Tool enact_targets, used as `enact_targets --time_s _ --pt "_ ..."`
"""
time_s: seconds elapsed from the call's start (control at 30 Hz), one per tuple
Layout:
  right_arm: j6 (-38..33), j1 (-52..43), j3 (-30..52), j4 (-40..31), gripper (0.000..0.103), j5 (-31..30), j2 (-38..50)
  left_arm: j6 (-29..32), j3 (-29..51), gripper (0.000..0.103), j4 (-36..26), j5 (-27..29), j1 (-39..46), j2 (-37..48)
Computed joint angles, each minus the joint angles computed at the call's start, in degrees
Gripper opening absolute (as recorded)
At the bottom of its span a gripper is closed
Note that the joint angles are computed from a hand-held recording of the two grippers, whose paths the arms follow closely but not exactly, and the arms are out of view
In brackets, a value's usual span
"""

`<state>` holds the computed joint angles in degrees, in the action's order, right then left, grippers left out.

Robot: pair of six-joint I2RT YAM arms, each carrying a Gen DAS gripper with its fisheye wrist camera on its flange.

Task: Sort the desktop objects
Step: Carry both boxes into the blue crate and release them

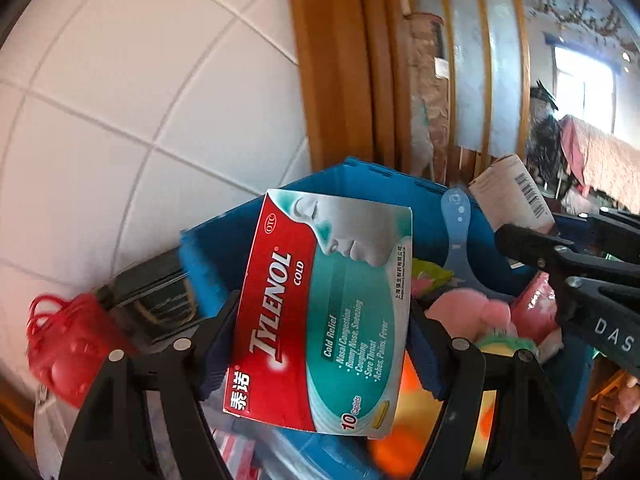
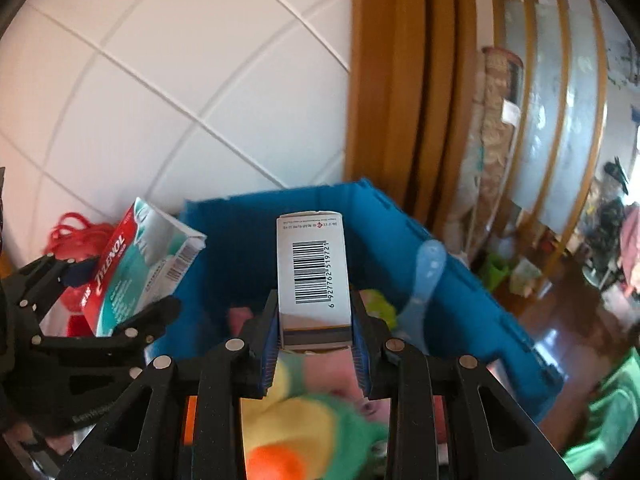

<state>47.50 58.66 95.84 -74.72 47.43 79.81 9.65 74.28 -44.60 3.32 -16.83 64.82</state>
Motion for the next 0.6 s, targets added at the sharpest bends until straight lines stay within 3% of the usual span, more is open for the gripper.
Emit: enact_targets --time_s 0.07,0.37,0.6 --pt "-3.6 -5.0 -1.6 2.2 0.030 -2.6 -0.4 -0.9 2.2 0.074 1.2 -3.1 -4.0 4.4" --pt "-14.2 -19.8 -9.7 10.9 0.030 -14.4 -1.7 -1.2 8.6 0.075 1.0 -5.3 -6.9 14.0" --pt "-16.8 -23.4 -10.2 12.6 0.030 -16.4 1.6 -1.0 8.9 0.077 1.0 -6.3 -7.2 16.9"
